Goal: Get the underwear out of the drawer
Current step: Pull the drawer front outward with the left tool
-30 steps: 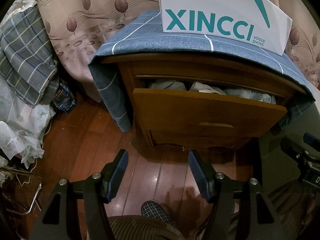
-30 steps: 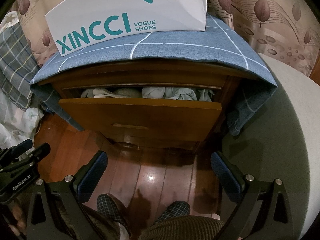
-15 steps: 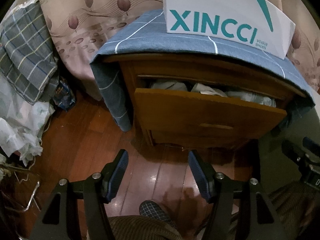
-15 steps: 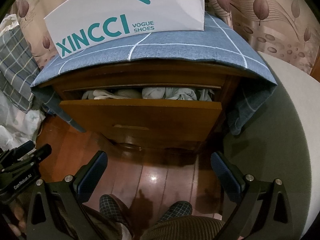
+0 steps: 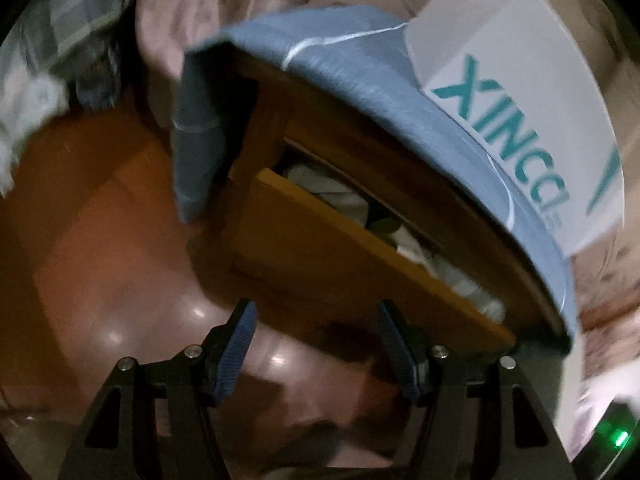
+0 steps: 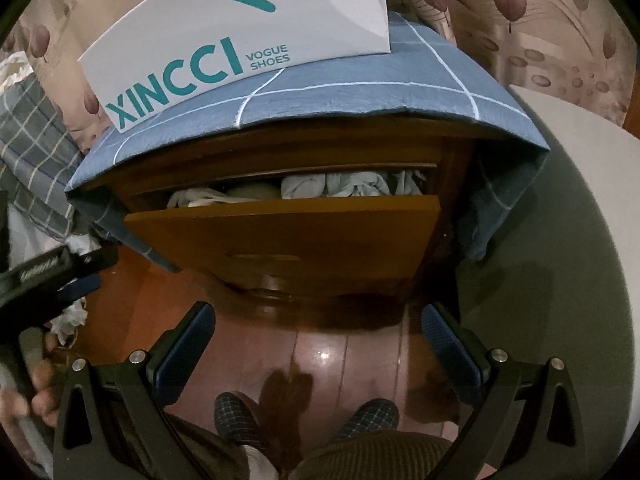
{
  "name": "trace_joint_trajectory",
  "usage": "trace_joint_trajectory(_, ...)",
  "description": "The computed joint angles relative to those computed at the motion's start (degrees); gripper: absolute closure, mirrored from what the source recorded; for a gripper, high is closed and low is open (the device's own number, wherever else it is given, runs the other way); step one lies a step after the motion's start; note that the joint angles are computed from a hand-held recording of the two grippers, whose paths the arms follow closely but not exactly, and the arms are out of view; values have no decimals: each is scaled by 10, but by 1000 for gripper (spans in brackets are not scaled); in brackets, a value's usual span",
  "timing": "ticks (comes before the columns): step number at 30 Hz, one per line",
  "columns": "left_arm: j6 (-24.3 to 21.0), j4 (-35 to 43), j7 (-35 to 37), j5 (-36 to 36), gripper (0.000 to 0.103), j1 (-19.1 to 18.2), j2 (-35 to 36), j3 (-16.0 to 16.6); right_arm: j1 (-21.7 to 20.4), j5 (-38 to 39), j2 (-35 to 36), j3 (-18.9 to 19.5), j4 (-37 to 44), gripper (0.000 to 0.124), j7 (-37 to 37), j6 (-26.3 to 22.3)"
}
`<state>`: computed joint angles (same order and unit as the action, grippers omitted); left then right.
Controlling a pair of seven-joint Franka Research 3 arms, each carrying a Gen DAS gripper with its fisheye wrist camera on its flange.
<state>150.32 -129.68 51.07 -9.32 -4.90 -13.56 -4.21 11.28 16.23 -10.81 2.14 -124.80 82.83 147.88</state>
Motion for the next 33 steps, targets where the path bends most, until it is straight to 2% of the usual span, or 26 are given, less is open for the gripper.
trace_joint_trajectory(4,33,14,21,-136,39,-18,46,22,1,12,-1,-5,-2,22,-8,-2)
trace_joint_trajectory(11,76,28,23,-250,37,-1,91,10,-1,45,2,-12,2,22,-21,-13)
trace_joint_trajectory(14,94,29,58,-327,30,5,103,6,-2,58,3,-15,5,22,-28,-19)
trace_joint_trajectory(16,112,23,88,-372,29,7,103,1,-3,64,4,-16,6,22,-31,-22)
trace_joint_trajectory(18,131,12,107,-393,21,7,104,-4,-4,69,5,-16,7,22,-33,-25)
trace_joint_trajectory(20,153,-5,153,-460,18,-2,102,-8,-5,71,7,-16,9,22,-34,-27)
trace_joint_trajectory(24,160,-7,156,-485,6,-4,96,-10,-6,74,10,-16,12,22,-36,-31)
trace_joint_trajectory(28,153,4,203,-583,4,-6,106,-7,-8,70,11,-14,13,22,-32,-33)
trace_joint_trajectory(33,135,23,154,-549,3,14,129,-15,-9,65,10,-13,13,22,-26,-36)
